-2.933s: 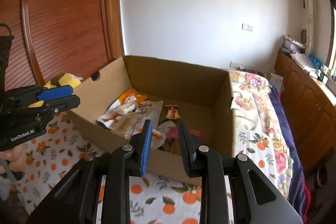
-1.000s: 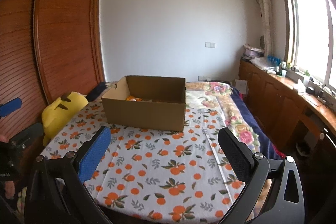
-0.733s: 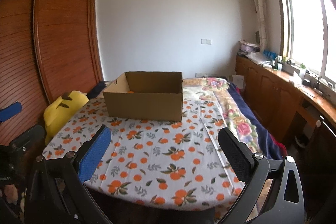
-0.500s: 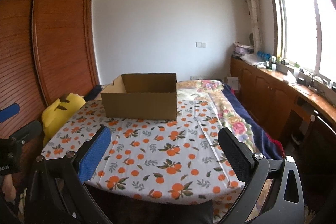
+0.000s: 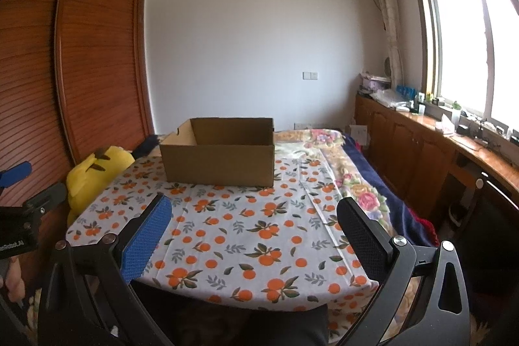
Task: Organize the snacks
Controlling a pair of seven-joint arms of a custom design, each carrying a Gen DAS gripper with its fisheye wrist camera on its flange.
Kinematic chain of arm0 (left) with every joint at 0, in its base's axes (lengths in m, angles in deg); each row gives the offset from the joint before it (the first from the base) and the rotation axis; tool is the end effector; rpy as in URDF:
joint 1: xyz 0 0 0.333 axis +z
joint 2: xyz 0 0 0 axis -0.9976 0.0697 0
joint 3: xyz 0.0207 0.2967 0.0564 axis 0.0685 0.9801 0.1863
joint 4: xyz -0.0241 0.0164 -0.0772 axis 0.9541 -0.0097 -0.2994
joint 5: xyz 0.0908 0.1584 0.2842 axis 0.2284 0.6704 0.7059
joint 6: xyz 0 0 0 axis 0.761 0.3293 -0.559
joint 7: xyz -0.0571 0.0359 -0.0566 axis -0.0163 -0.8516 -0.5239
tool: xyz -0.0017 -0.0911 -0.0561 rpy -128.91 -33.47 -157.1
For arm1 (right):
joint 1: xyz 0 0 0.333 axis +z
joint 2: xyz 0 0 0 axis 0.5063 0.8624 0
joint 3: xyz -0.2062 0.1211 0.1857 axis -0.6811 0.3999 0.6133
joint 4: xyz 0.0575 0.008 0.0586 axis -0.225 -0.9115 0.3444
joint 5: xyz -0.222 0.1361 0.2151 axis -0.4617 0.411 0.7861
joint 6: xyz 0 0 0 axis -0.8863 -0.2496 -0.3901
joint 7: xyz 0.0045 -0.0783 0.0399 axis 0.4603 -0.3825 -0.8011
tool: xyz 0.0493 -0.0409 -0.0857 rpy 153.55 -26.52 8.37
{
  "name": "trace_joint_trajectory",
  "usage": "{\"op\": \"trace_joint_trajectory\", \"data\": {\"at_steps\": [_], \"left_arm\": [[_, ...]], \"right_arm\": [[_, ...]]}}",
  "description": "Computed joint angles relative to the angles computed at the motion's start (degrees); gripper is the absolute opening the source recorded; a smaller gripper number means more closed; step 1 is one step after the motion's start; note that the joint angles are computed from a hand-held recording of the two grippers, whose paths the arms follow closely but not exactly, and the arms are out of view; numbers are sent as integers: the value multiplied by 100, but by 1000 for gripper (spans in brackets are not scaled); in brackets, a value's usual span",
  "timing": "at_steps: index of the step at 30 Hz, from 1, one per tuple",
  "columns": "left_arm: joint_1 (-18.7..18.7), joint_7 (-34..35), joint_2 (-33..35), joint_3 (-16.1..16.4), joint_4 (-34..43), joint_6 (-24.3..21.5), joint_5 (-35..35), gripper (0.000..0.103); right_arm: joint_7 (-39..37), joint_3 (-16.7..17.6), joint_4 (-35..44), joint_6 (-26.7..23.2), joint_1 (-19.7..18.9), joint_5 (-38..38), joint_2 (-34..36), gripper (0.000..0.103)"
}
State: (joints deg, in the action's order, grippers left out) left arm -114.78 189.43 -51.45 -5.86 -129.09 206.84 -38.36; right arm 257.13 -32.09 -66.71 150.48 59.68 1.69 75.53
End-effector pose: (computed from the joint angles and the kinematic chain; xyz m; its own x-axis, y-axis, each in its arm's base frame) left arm 0.6359 -0.2067 0.5126 -0.2820 -0.9553 -0.0887 -0.3397 0.1858 -0.9220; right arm 0.6001 0.2910 0.5348 -0.1700 -0.9855 0.0010 -0.3690 0.0627 -0.9273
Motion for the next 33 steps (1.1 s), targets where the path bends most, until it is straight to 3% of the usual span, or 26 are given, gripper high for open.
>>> {"op": "trace_joint_trajectory", "data": {"at_steps": [33], "left_arm": [[-141,198,-62,117,-86,149,-266,103]], "right_arm": [[128,-6,-65,96,-18,-88,1,103]]}}
